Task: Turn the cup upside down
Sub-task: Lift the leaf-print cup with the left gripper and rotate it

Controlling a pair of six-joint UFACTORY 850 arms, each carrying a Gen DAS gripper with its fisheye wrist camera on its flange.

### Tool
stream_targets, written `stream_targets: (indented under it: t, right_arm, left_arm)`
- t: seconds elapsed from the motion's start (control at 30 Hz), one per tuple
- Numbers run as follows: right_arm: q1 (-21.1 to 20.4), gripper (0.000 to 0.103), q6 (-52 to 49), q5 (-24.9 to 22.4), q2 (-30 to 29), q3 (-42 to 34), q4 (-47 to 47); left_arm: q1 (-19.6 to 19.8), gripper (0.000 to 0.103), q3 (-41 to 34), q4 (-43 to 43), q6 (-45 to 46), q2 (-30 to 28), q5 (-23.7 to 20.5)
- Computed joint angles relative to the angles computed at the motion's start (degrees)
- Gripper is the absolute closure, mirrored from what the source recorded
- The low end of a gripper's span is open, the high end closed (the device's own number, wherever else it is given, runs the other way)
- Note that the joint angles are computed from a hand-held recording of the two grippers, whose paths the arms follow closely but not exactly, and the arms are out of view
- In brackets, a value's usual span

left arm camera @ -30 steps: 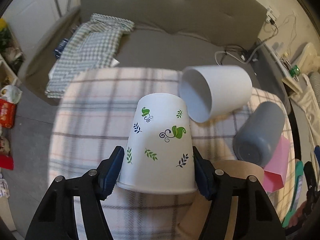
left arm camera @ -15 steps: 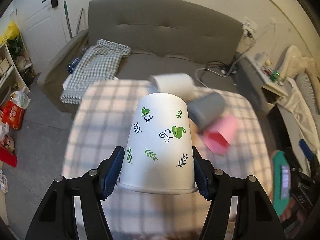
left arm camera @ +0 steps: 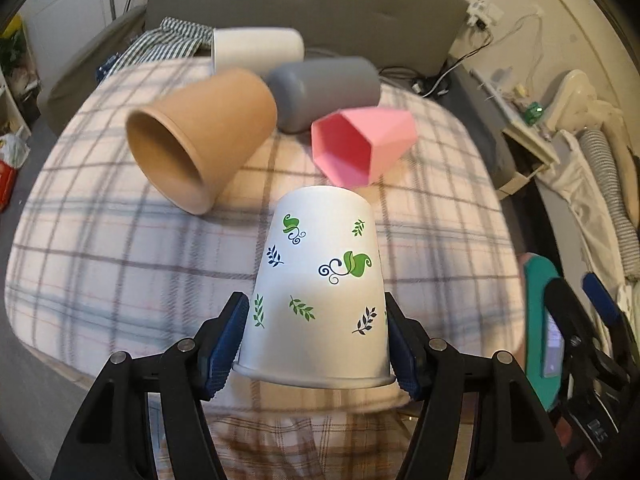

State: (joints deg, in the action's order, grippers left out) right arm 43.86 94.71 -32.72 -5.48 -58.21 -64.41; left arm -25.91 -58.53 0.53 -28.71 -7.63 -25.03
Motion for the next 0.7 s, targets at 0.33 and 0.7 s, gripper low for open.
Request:
stream_targets:
  t: [0.33, 0.7]
  right_arm:
    - [-3.3, 0.000, -3.4, 2.4, -3.1, -0.7, 3.8]
    - [-2.3, 0.000, -4.5, 2.6, -1.4, -1.2, 5.2]
  left_arm:
    - [-1.2, 0.030, -0.3, 7.8, -7.4, -3.3, 3.1]
    - [-2.9, 0.023, 3.2, 11.9, -8.1, 3.0, 1.5]
